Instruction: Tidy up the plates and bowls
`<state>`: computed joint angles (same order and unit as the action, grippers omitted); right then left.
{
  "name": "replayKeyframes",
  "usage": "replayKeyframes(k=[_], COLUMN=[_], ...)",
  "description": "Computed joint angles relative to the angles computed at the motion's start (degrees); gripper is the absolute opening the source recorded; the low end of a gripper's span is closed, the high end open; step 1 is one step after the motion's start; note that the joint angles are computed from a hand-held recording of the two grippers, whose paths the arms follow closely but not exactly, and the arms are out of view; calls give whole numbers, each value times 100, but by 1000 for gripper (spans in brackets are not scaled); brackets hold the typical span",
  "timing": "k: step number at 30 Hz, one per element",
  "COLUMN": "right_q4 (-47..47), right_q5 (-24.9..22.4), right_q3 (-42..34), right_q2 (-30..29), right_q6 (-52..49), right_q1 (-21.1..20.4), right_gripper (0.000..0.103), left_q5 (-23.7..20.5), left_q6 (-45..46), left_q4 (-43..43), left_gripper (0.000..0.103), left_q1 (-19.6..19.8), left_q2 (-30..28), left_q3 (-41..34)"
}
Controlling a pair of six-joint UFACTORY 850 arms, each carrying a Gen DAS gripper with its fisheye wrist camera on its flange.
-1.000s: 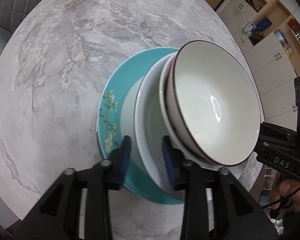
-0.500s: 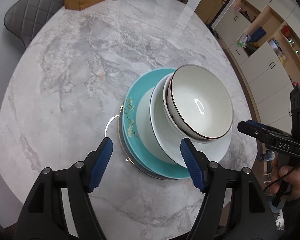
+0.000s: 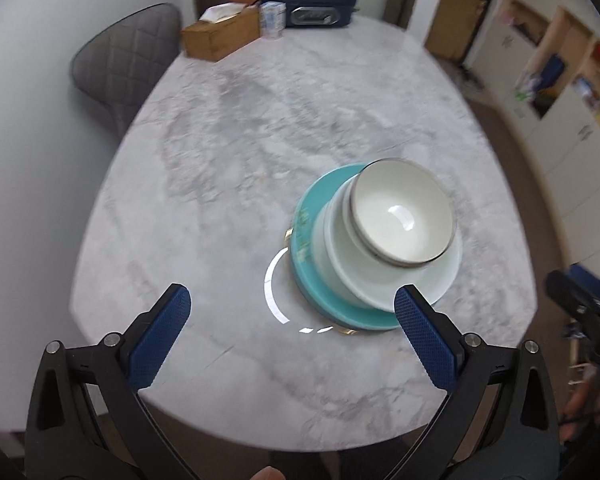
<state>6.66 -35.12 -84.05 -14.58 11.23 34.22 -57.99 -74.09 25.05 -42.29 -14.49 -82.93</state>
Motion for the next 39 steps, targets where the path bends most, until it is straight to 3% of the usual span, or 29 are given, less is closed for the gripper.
replayKeyframes(k=[1, 4, 7, 11, 12, 15, 18, 22, 23, 24, 26, 28, 31, 34, 37, 39], right_q4=[-105, -559, -948, -903, -923, -798, -606, -582, -583, -650, -1029, -1241, -1344, -2267, -2880, -3183], right_q5=[4, -14, 5, 16, 47, 90, 99, 249, 447, 673, 880, 830, 577, 136, -280, -881], right_q3=[-24, -110, -110, -7, 43, 175, 264, 386, 481, 584, 668, 647, 569, 517, 461, 243], right_q2=[35, 112, 237, 434, 502, 702, 894, 1213, 1347, 1485, 1654, 1729, 1740, 1707, 1650, 1482], right_q6=[23, 276, 388, 88, 38, -172, -386, -504, -557, -579, -352, -133, 176, 1073, 1658, 2064], right_q1=[51, 176, 250, 210, 198, 118, 51, 81, 101, 137, 254, 370, 465, 720, 950, 1099], right_gripper=[103, 103, 103, 103, 103, 103, 103, 103, 103, 103, 103, 103, 103, 103, 103, 103], left_q5=[-379, -816, -907, -420, -532, -1271, -1587, -3299, -3464, -3389, -2662, -1964, -1604, -1682, -2282, -2558], left_q6=[-37, -524, -1152, -925, -1042, -1572, -2133, -2774, -2728, -2511, -2448, -2871, -2963, -2647, -2461, -2413], left_q4=[29, 584, 1070, 280, 318, 887, 1402, 2412, 2568, 2538, 2393, 2296, 2066, 1668, 1705, 1849], left_gripper=[103, 102, 102, 102, 102, 102, 103, 103, 103, 103, 103, 101, 102, 102, 102, 102], left_q1=[-62, -369, -690, -744, -818, -1217, -1553, -2140, -2221, -2243, -2248, -2287, -2377, -2431, -2541, -2553], left_q2=[-101, -71, 77, 122, 91, -61, -14, -359, -407, -423, -178, 123, 271, 223, 79, 108], left_q3=[-174, -278, -293, -462, -549, -940, -1098, -1703, -1793, -1884, -1660, -1279, -987, -980, -1205, -1162])
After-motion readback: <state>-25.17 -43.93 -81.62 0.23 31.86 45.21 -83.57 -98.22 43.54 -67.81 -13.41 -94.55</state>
